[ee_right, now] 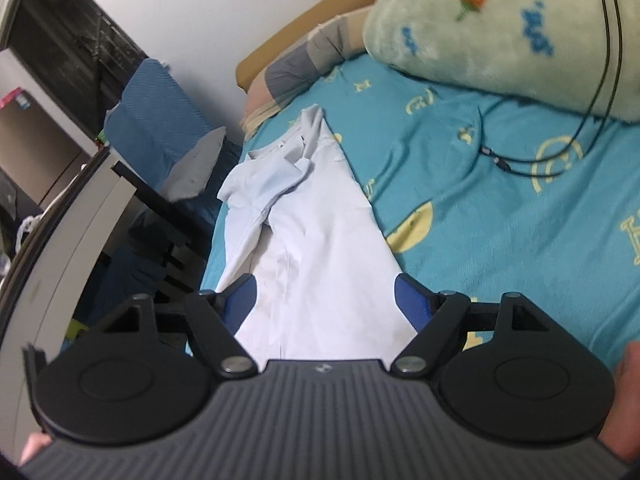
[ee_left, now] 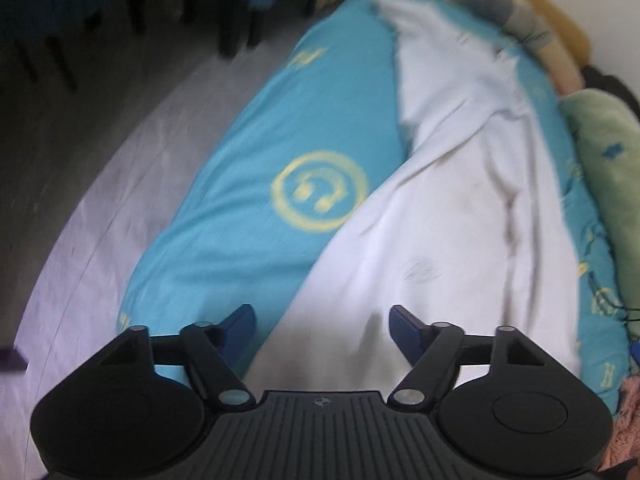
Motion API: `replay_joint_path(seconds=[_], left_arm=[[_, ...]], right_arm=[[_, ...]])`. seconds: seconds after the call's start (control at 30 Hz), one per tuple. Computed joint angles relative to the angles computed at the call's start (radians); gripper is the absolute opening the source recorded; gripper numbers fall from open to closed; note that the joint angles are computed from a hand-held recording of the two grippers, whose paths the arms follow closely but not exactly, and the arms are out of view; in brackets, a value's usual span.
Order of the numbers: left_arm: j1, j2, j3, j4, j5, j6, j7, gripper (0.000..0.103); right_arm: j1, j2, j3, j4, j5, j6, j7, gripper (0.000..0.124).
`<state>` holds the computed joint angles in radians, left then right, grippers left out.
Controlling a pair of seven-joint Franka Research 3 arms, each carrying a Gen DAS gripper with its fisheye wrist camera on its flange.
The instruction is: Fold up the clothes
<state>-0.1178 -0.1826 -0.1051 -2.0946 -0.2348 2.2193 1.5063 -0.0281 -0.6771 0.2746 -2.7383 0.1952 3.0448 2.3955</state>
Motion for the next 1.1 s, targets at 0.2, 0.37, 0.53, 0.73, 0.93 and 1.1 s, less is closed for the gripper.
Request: replay_joint_path(seconds=[0.2, 0.37, 0.53, 0.73, 0.93, 1.1], left_arm=[[0.028, 0.011, -0.001, -0.021, 0.086, -0.060, -0.072, 0.067], [0.009, -0.015, -0.017, -0.035, 0.146, -0.055, -0.025, 0.040], [-0.022, -0.070, -0.041, -0.057, 0.218, -0.059, 0.038, 0.002], [-0.112, -0.217, -0.076, -0.109, 0.300, 0.013, 0.128, 0.002], [-0.247, -0.269, -0.074, -0.131, 0.169, 0.046, 0.184, 0.002], [-0.299, -0.210, -0.092, -0.162, 0.098, 0.078, 0.185, 0.002]], right_arm=[[0.067, 0.053, -0.057, 0.006, 0.039, 0.019, -0.033, 0.078], [0.097, 0.084, -0.081, 0.020, 0.062, 0.027, -0.053, 0.078], [0.131, 0.081, -0.105, 0.018, 0.088, 0.048, -0.087, 0.078], [0.131, 0.044, -0.110, -0.005, 0.111, 0.055, -0.120, 0.078], [0.118, 0.029, -0.110, -0.012, 0.121, 0.049, -0.143, 0.078], [0.109, 0.017, -0.110, -0.015, 0.120, 0.026, -0.155, 0.078]])
